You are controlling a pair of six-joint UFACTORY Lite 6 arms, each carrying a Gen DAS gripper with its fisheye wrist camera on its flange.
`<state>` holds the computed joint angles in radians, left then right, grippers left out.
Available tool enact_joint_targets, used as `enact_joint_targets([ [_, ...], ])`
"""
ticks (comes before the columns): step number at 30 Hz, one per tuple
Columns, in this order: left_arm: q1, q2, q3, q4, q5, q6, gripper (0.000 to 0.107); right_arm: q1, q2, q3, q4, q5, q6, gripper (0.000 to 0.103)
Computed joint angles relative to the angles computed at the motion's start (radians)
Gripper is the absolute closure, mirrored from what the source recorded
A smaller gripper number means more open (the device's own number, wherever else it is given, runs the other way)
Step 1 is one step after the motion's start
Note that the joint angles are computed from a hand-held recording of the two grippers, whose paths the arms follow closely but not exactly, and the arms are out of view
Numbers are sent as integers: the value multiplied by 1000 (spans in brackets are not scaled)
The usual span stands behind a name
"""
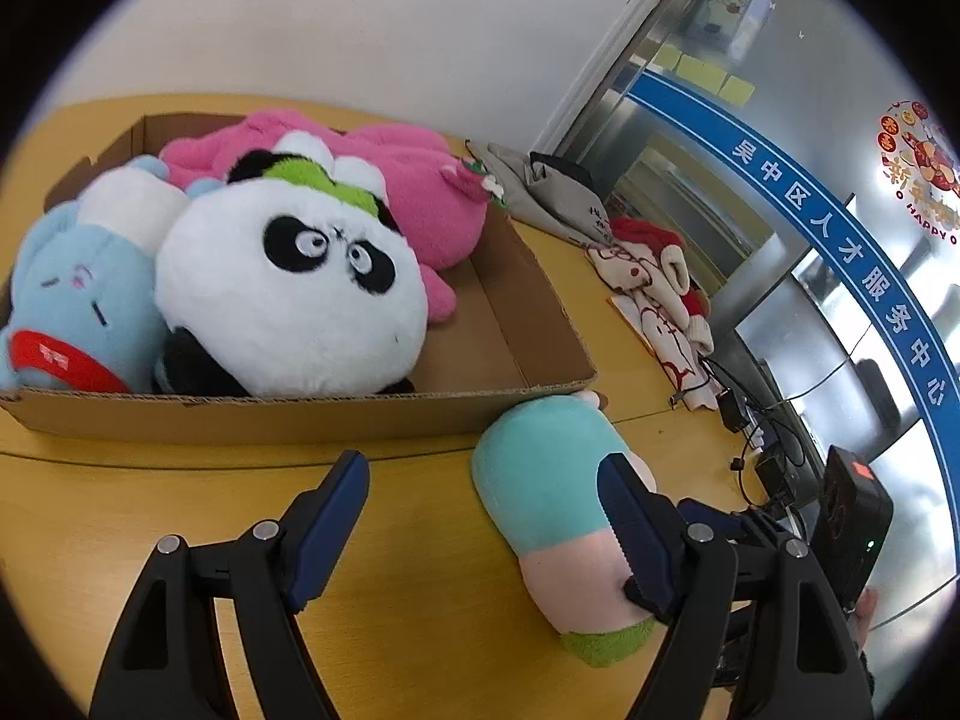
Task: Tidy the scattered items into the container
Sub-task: 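Move both grippers to the teal-and-pink pig plush, then close both grippers on the teal-and-pink pig plush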
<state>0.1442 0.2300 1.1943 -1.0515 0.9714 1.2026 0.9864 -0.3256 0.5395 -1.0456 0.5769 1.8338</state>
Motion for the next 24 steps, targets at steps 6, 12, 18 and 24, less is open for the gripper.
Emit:
enact_joint_targets([
  [6, -74, 143, 63, 23, -2, -62, 29, 26, 212, 56, -161, -57, 128, 13],
  [12, -95, 147, 21, 17, -4, -51, 28, 132, 179, -4, -364, -146, 350, 17],
  [18, -92, 132, 11, 49, -22, -43, 36, 196, 224, 25, -344, -82, 372, 18],
  [24, -88, 55, -28, 92, -29, -51, 48, 240, 188, 13, -356, -79, 434, 23],
])
